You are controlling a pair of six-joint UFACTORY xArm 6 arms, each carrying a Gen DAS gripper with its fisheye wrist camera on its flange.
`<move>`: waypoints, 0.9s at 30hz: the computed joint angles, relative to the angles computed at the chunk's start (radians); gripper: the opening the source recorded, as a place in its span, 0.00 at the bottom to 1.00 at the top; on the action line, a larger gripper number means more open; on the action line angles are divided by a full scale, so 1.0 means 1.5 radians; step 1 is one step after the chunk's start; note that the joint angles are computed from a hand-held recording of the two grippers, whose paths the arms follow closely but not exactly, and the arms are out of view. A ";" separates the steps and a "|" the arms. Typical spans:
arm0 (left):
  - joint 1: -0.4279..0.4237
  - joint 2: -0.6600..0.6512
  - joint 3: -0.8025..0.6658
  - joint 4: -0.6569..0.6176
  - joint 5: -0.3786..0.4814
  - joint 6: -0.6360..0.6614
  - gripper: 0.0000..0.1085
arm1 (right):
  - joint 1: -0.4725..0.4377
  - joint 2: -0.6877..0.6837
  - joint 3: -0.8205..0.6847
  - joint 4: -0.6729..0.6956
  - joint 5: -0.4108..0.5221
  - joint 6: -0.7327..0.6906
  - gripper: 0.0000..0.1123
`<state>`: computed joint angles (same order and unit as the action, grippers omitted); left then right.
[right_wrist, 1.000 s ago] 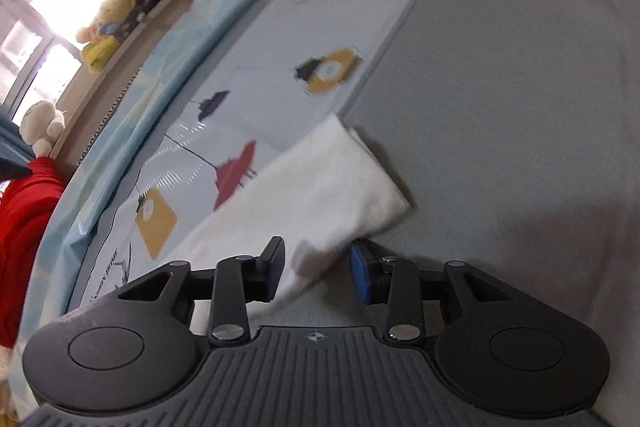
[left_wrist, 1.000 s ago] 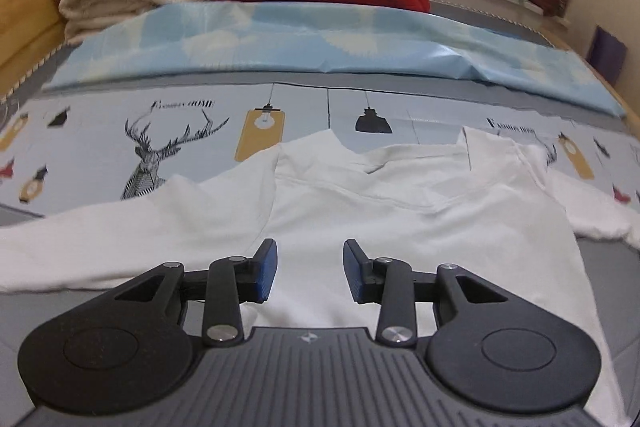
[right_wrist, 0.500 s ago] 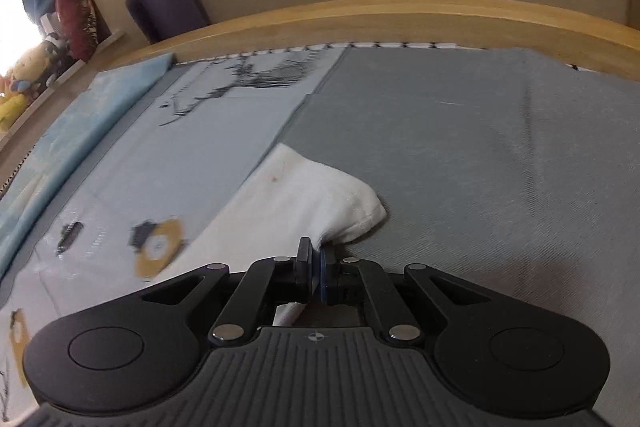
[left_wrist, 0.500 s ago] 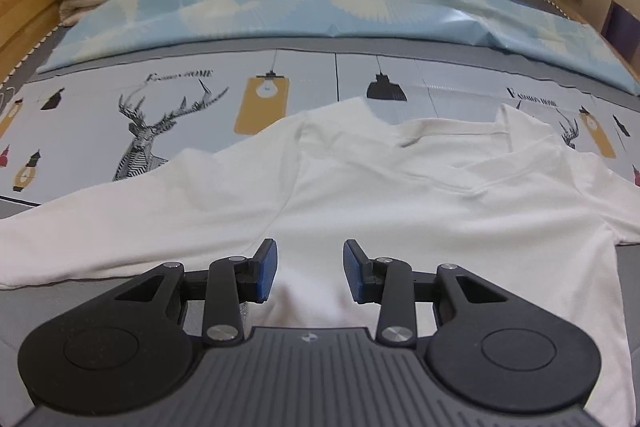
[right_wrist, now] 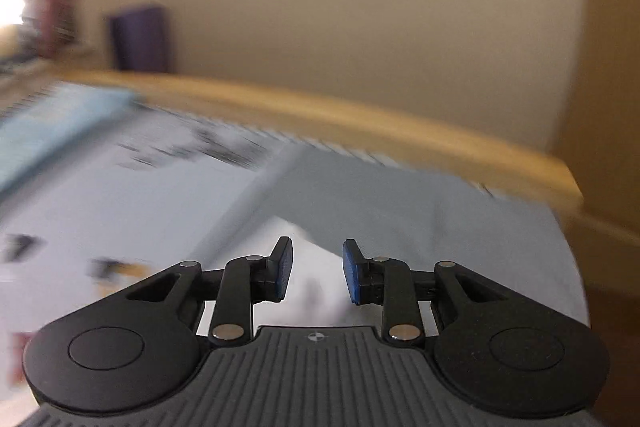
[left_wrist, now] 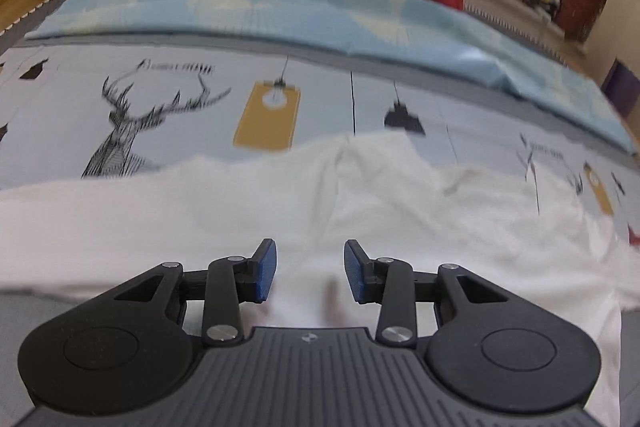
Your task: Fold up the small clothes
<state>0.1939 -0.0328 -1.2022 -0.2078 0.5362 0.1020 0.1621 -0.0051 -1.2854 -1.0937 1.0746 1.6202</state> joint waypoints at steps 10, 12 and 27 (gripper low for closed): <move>-0.020 0.125 -0.094 -0.070 -0.062 0.048 0.36 | 0.110 0.173 -0.141 0.399 -0.457 -0.480 0.26; -0.023 0.147 -0.111 -0.070 -0.064 0.052 0.36 | 0.143 0.233 -0.208 0.502 -0.431 -0.613 0.27; -0.031 0.305 -0.260 0.048 -0.102 0.031 0.01 | 0.200 0.469 -0.501 0.473 -0.335 -0.670 0.09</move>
